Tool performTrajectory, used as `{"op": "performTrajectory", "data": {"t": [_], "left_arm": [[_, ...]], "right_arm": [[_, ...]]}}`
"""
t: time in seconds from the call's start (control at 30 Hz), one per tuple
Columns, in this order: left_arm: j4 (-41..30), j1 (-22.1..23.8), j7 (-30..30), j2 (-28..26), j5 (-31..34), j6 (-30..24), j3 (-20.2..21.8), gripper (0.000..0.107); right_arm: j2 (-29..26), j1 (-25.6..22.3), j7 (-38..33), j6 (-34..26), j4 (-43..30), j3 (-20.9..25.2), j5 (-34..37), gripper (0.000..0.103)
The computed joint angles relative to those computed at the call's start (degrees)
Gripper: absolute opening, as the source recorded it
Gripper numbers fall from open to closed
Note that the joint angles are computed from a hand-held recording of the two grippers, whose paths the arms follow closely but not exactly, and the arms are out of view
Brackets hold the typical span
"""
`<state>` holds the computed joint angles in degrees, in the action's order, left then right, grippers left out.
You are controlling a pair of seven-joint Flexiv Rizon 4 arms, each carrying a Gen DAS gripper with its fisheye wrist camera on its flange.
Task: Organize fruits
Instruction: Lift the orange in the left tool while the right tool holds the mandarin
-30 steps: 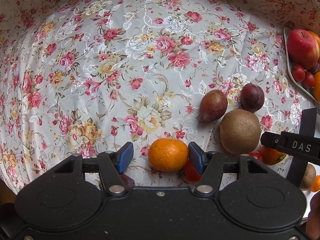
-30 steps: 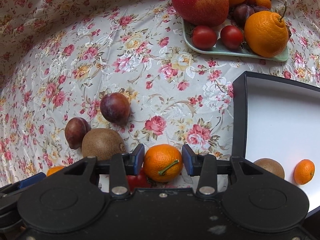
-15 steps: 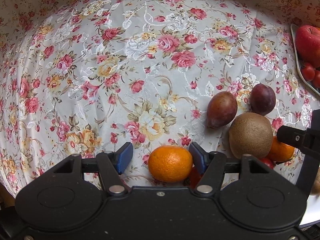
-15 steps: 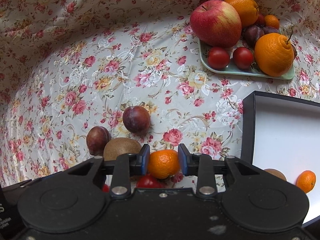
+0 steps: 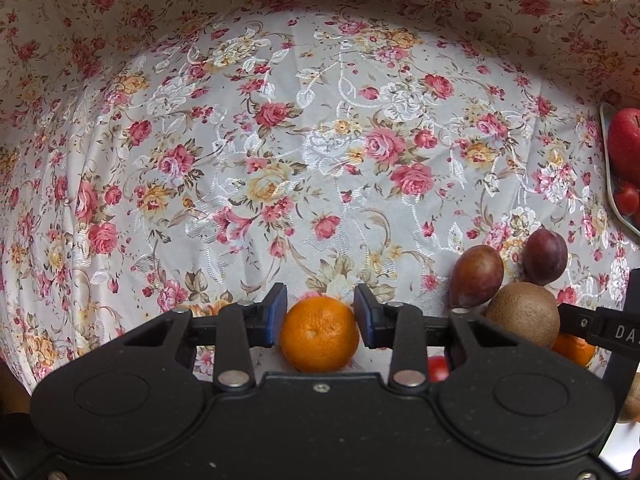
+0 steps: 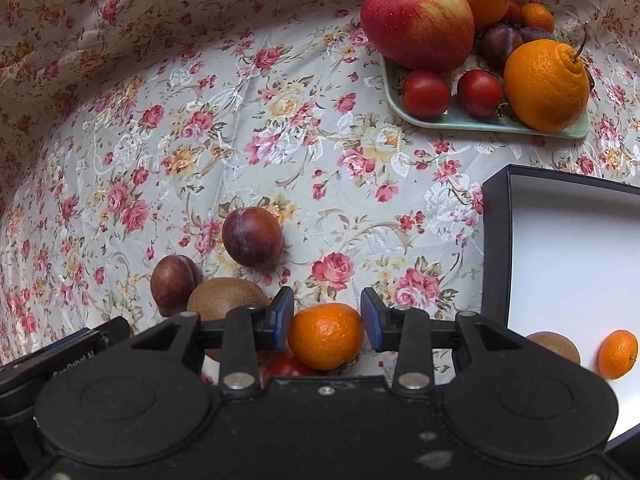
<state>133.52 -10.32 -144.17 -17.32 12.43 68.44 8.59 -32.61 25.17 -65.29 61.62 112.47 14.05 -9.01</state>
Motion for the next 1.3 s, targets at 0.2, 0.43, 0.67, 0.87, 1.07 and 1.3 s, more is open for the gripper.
{"op": "performTrajectory", "data": {"t": [0.2,0.43,0.67,0.87,1.07,1.3], "left_arm": [[0.22,1.21,-0.51,1.21,1.94,0.45,1.48,0.036],[3.29,4.89,5.75,1.61,-1.7,3.87,0.43,0.043],[5.55,3.26,6.92,3.39,-2.38,5.32,0.8,0.053],[6.61,2.44,7.74,6.05,-4.68,3.99,-2.16,0.053],[5.65,1.4,5.32,6.46,-2.51,1.52,-2.72,0.06],[5.01,1.49,5.15,5.96,-2.92,-0.23,-3.86,0.06]], "right_arm": [[-1.52,0.73,-0.6,-1.5,-1.11,-0.35,-1.15,0.041],[-2.83,-0.86,-1.63,-2.35,-3.43,1.24,1.89,0.041],[-3.23,-1.69,-2.36,-3.2,-5.56,2.04,5.16,0.041],[-2.24,-2.09,-2.82,-2.44,-5.39,2.02,6.26,0.041],[-0.78,-2.45,-2.56,-2.96,-3.97,1.41,6.26,0.041],[0.05,-3.28,-2.6,-2.65,-3.18,1.59,7.15,0.041]]}}
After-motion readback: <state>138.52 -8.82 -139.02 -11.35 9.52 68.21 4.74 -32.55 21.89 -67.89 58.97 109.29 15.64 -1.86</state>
